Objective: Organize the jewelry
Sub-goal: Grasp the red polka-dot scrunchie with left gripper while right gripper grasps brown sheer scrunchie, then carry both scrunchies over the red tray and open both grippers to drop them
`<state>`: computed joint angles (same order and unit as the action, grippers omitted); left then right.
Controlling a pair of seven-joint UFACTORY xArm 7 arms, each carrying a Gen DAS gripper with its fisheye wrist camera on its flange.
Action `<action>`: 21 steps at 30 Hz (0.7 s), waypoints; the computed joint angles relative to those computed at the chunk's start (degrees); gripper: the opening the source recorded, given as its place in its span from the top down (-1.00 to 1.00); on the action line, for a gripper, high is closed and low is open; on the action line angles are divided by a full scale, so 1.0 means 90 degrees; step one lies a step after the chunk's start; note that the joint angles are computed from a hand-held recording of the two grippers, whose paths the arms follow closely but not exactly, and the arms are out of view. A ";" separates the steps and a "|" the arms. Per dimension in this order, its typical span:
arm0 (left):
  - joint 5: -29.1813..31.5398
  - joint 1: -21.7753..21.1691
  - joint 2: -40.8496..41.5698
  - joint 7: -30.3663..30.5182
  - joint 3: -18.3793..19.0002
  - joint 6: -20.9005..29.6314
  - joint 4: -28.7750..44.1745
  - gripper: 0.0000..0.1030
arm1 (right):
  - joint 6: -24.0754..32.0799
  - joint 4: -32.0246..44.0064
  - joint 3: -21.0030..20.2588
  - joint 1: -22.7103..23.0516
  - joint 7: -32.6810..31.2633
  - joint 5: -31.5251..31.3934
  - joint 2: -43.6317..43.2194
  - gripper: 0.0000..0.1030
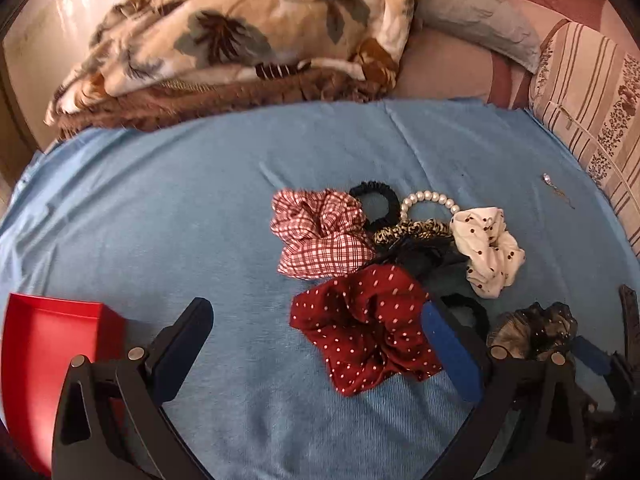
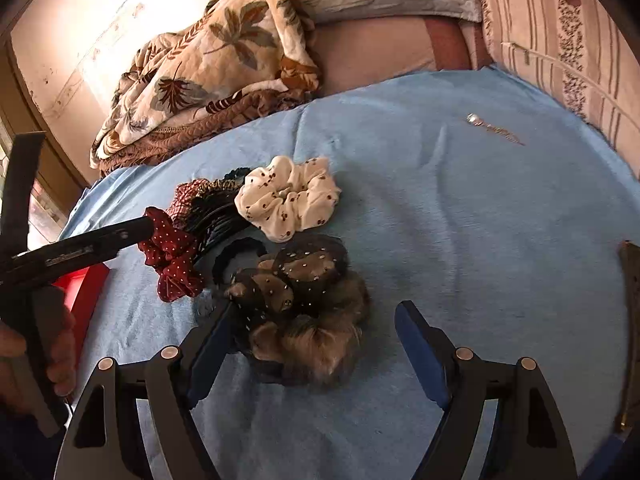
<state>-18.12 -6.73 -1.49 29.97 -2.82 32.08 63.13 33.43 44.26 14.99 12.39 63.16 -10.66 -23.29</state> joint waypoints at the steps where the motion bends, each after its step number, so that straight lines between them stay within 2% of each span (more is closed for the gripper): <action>1: 0.0077 0.0001 0.0089 -0.0055 -0.0006 0.0054 0.0067 -1.00 | -0.0071 -0.0005 -0.0020 0.0012 -0.0011 0.0031 0.0047 -0.65; 2: 0.0137 0.0003 0.0133 -0.0099 -0.0014 0.0124 0.0094 -0.99 | -0.0183 -0.0005 -0.0056 0.0038 -0.0042 0.0091 0.0127 -0.65; 4: -0.0036 0.0020 0.0169 0.0055 -0.0017 0.0334 0.0126 -0.60 | -0.0314 0.0011 -0.0065 0.0046 -0.0053 0.0112 0.0234 -0.62; 5: 0.0004 0.0030 0.0289 0.0053 -0.0017 0.0535 0.0276 -0.01 | -0.0341 0.0025 -0.0058 0.0045 -0.0048 0.0103 0.0275 -0.60; 6: 0.0033 0.0046 0.0343 0.0033 -0.0021 0.0768 0.0362 0.73 | -0.0385 0.0030 -0.0071 0.0058 -0.0067 0.0116 0.0310 -0.48; 7: 0.0128 0.0060 0.0398 -0.0073 -0.0022 0.0987 0.0450 0.94 | -0.0463 0.0024 -0.0097 0.0085 -0.0103 0.0153 0.0348 -0.28; 9: -0.0035 0.0115 0.0329 -0.0026 -0.0018 0.1081 0.0416 0.91 | -0.0573 0.0017 -0.0140 0.0130 -0.0181 0.0227 0.0409 -0.11; 10: -0.0135 0.0139 0.0239 0.0055 -0.0009 0.1104 0.0365 0.91 | -0.0609 0.0002 -0.0139 0.0129 -0.0194 0.0223 0.0403 0.11; 13: -0.0504 0.0202 -0.0095 0.0348 0.0079 0.1287 0.0219 0.91 | -0.0566 0.0040 -0.0055 0.0061 -0.0152 0.0073 0.0366 0.41; 15: -0.0791 0.0252 -0.0413 0.0554 0.0202 0.1519 0.0115 0.91 | -0.0521 0.0066 0.0023 0.0002 -0.0066 -0.0088 0.0310 0.48; 21: -0.1313 0.0431 -0.1082 0.1004 0.0689 0.2150 0.0134 0.91 | -0.0262 0.0127 0.0288 -0.0082 0.0232 -0.0480 0.0099 0.53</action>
